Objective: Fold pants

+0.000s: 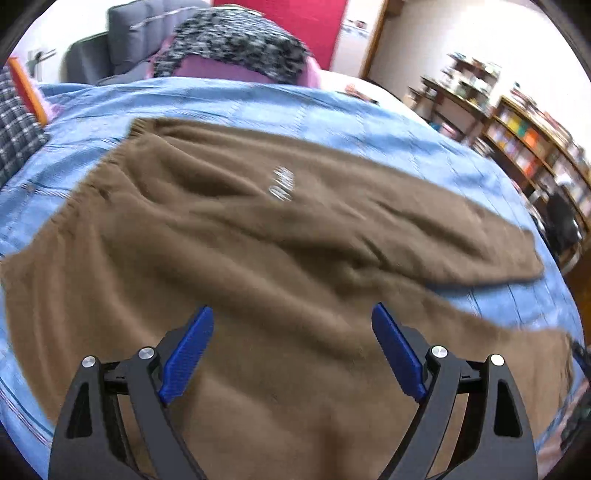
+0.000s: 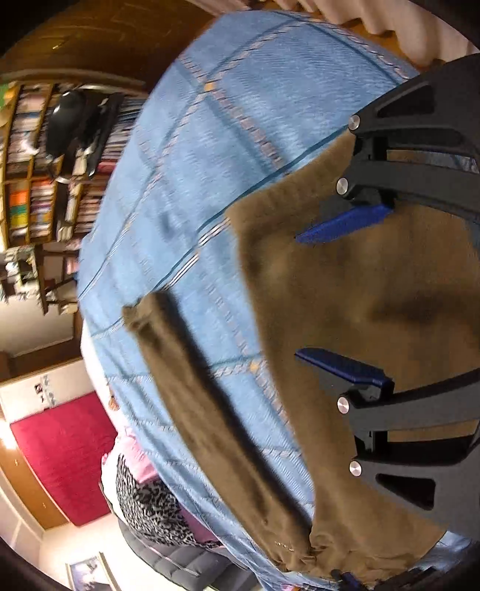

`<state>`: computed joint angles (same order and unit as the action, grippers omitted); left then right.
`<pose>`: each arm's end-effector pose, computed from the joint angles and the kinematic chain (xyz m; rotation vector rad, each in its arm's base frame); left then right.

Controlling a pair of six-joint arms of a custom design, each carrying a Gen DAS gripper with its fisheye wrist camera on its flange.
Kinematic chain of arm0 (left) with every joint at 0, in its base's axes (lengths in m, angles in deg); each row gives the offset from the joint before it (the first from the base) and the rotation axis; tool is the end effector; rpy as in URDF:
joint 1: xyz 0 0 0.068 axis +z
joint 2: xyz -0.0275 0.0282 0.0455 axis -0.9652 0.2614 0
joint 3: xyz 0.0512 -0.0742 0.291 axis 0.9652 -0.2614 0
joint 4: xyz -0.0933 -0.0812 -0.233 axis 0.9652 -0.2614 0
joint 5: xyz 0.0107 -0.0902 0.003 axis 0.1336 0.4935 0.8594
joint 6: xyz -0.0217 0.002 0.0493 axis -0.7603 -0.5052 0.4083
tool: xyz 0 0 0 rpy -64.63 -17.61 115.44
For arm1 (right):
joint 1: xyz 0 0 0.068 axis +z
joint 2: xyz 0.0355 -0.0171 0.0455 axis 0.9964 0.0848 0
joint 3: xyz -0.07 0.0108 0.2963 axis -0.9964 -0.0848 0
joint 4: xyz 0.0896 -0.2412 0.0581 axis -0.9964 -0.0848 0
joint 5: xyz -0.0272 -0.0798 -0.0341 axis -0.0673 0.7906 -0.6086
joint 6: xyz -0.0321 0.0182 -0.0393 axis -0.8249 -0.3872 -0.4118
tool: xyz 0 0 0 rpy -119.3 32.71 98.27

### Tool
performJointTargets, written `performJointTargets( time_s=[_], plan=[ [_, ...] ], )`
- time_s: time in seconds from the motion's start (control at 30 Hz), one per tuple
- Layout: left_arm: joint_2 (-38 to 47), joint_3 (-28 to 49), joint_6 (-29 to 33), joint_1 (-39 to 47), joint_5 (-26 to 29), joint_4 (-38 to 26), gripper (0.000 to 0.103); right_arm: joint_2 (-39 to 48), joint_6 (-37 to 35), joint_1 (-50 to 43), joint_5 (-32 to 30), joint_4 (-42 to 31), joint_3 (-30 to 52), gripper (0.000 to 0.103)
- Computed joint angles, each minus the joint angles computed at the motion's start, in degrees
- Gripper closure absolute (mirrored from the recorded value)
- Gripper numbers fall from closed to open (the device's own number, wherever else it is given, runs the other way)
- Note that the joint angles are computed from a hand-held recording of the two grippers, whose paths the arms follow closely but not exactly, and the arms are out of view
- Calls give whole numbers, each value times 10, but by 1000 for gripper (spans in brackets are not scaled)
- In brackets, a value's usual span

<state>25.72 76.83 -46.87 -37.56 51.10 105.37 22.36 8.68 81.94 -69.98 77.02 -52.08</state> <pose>0.2233 0.1592 0.0866 -0.6127 2.4003 -0.0047 0.3099 -0.0103 0.0872 0.0474 2.4336 0.2390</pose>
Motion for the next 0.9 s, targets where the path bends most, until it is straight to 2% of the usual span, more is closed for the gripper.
performJointTargets(
  time_s=[0.03,0.17,0.43,0.77,0.9],
  plan=[
    [3,13,1,7,-9,-5,16,-1,5,15,6,-4,9,36],
    [41,108,17,52,-32,-48,16,16,32,61,10,-30,56,36],
    [150,326,16,110,-36,-167,16,76,62,141,29,-90,171,36],
    [309,587,11,117,-90,-271,16,132,69,175,47,-148,271,36],
    [369,691,0,123,-91,-322,16,151,71,180,47,-160,294,36]
  ],
)
